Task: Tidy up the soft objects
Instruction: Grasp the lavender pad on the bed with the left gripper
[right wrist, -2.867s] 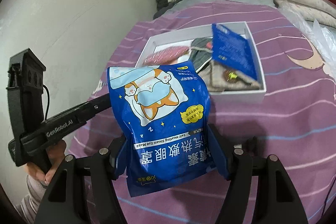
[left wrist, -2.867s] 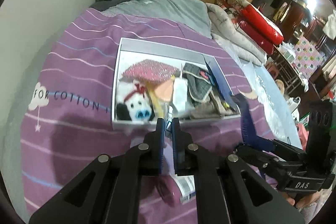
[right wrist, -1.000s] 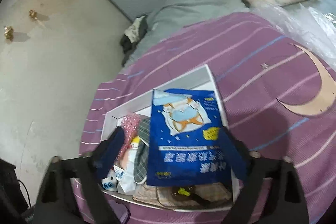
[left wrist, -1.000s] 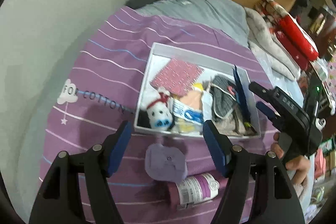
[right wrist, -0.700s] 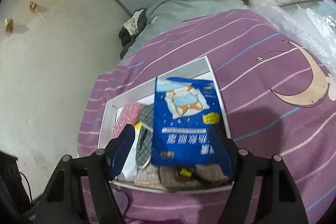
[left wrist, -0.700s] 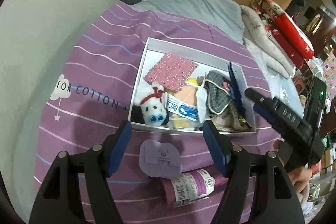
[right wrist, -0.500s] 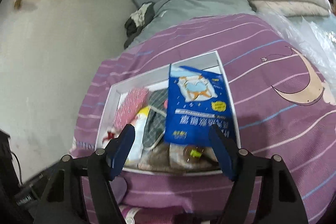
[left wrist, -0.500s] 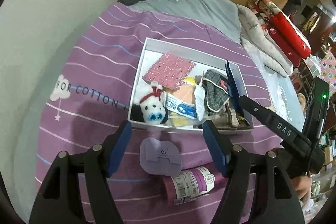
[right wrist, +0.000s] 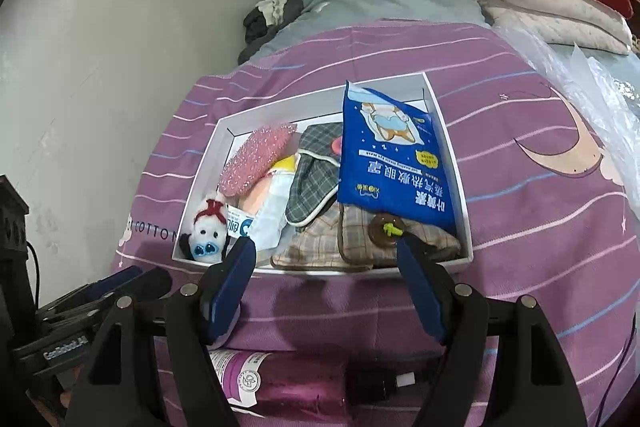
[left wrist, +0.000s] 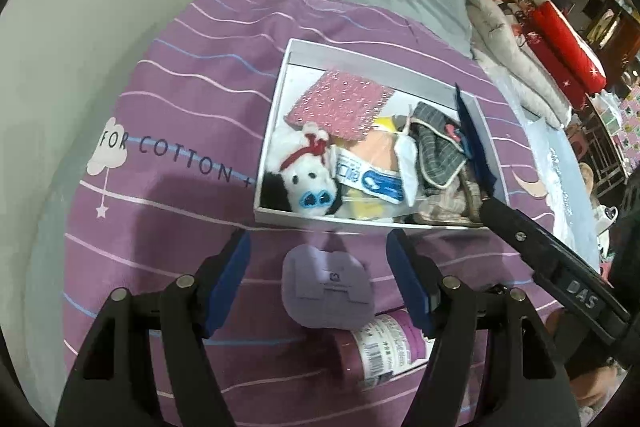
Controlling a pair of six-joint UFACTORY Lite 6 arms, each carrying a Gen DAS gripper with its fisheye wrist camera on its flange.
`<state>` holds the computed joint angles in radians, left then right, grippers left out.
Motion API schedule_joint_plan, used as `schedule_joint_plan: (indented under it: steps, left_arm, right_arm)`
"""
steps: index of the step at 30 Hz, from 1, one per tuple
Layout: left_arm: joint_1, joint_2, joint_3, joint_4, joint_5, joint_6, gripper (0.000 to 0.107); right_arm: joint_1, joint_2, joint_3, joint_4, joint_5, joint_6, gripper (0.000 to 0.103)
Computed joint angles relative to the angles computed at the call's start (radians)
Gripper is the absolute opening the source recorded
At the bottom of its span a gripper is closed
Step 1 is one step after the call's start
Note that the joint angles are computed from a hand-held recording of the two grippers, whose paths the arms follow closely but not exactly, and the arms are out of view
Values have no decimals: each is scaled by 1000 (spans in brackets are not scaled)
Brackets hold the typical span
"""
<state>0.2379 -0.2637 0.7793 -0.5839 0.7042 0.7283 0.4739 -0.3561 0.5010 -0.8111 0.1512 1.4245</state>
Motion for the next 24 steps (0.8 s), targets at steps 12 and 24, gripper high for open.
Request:
schedule_joint_plan:
  steps: [12, 24]
  left_arm:
    - [122, 97, 43, -39, 58, 109, 67]
    - [165, 265, 118, -23, 194, 119, 42]
  right_arm:
    - [56, 49, 8, 67, 16, -27, 74]
    - [30, -22, -21, 252, 25, -206, 74]
